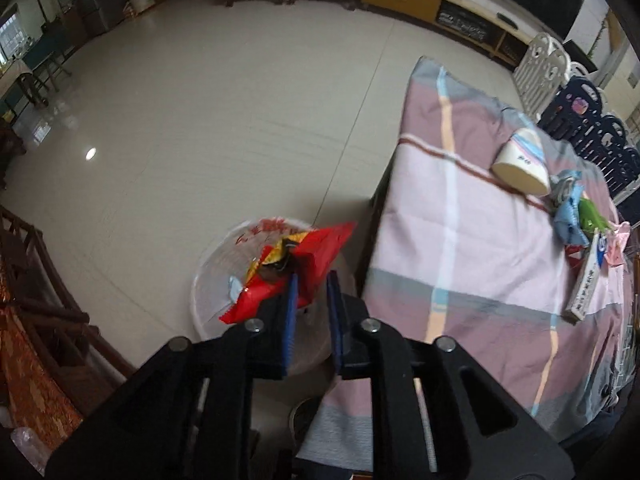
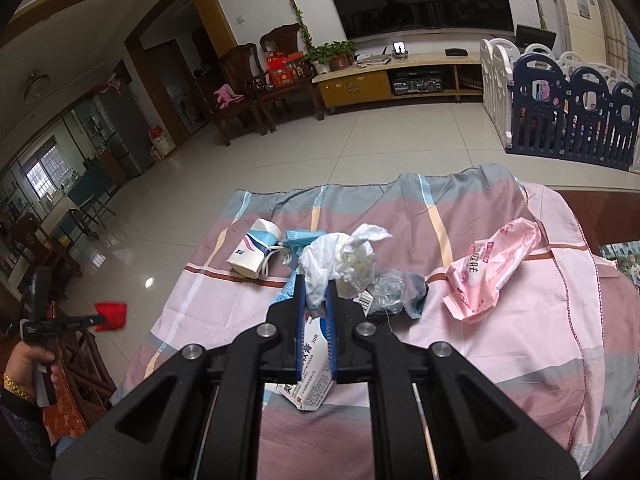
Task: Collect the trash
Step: 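Carry the red wrappers to the wastebasket and open the left tool while the right tool carries the tissue, then lower the white tissue over the wastebasket and open the right tool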
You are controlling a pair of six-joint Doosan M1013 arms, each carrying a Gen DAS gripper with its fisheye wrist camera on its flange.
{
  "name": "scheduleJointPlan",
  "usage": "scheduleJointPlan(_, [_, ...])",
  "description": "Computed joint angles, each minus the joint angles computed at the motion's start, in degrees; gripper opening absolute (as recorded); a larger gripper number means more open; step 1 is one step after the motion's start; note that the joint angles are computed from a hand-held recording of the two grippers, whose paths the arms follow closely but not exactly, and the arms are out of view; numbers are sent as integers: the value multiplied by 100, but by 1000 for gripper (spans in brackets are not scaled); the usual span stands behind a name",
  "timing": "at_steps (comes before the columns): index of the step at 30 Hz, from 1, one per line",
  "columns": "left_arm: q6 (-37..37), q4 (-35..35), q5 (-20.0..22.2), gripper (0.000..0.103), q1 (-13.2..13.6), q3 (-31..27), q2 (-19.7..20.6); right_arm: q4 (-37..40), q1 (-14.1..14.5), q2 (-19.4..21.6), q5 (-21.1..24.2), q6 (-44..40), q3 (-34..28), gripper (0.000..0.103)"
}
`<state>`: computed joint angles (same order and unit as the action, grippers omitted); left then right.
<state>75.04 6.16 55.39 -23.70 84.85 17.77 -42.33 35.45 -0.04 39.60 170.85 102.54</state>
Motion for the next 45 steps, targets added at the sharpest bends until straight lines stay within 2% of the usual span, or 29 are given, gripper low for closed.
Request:
scheduleJointPlan(2, [-129,97,66,71,26,24,35,43,3,26,-35,-74,-25,9])
scheduleJointPlan(3, [-208,163,67,76,24,30,44,-8,17,39,-45,-60,-35,9])
scheduleJointPlan(6, [-314,184,-129,79,4,54,-25,-72,40,39,-196,-50,-28,9])
scheduleJointPlan(9, [-837,461,-500,83,-66,59,-159,-360,97,42,-390,57,-44,9])
scheduleJointPlan(14, [-2203,1531,-1588,88,-201,315,-576,-738,233,41,-762,245,-172,9])
scheduleJointPlan(18, [-2950,1799,-2470,88,-97,549,-925,-890,431,166,-1094,42,-510,9])
scheduleJointPlan(22, [-4352,2619,-3037,88,57,801,-1279,175,533,612,-1451,-1162,-1148,9])
scheduleJointPlan(24, [-5091,2964,-3250,89,179,936,-1462,1095,559,943,-1580,-2098,-1530,9])
scheduleJointPlan(26, [-5361,2918,-3544,91,338,1064,-1615,2229,580,1305,-1667,-3259,-1909,10])
scheduleJointPlan(27, [-5461,2918,-3664,91,419,1120,-1682,2770,590,1476,-1635,-3791,-2086,10])
scheduleJointPlan(29, [-5828,3187,-3645,91,502,1185,-1780,3872,633,1953,-1368,-4823,-2572,10])
scheduleJointPlan(31, [-6094,3348,-3627,91,591,1234,-1841,4496,682,2421,-913,-5457,-3078,10])
scheduleJointPlan(34, [-6134,3233,-3602,91,690,1252,-1871,4583,784,3051,-259,-5678,-3767,10])
scheduleJointPlan(35, [-6114,3183,-3598,91,720,1257,-1869,4553,802,3254,0,-5670,-3998,14])
scheduleJointPlan(36, [-6059,3106,-3570,91,737,1254,-1858,4429,824,3399,226,-5545,-4162,26])
scheduleJointPlan(38, [-5675,2735,-3520,91,770,1214,-1815,4367,825,3628,660,-5304,-4410,39])
scheduleJointPlan(40, [-5253,2361,-3472,91,809,1185,-1787,4293,813,3511,500,-5034,-4220,45])
scheduleJointPlan(41, [-5089,2215,-3463,91,822,1192,-1797,4433,781,3342,203,-5042,-3981,53])
scheduleJointPlan(42, [-4918,2066,-3473,91,814,1174,-1771,4505,747,3167,-75,-5051,-3703,57])
scheduleJointPlan(45, [-4049,1401,-3458,91,779,1060,-1648,4094,690,2510,-758,-4720,-2886,59])
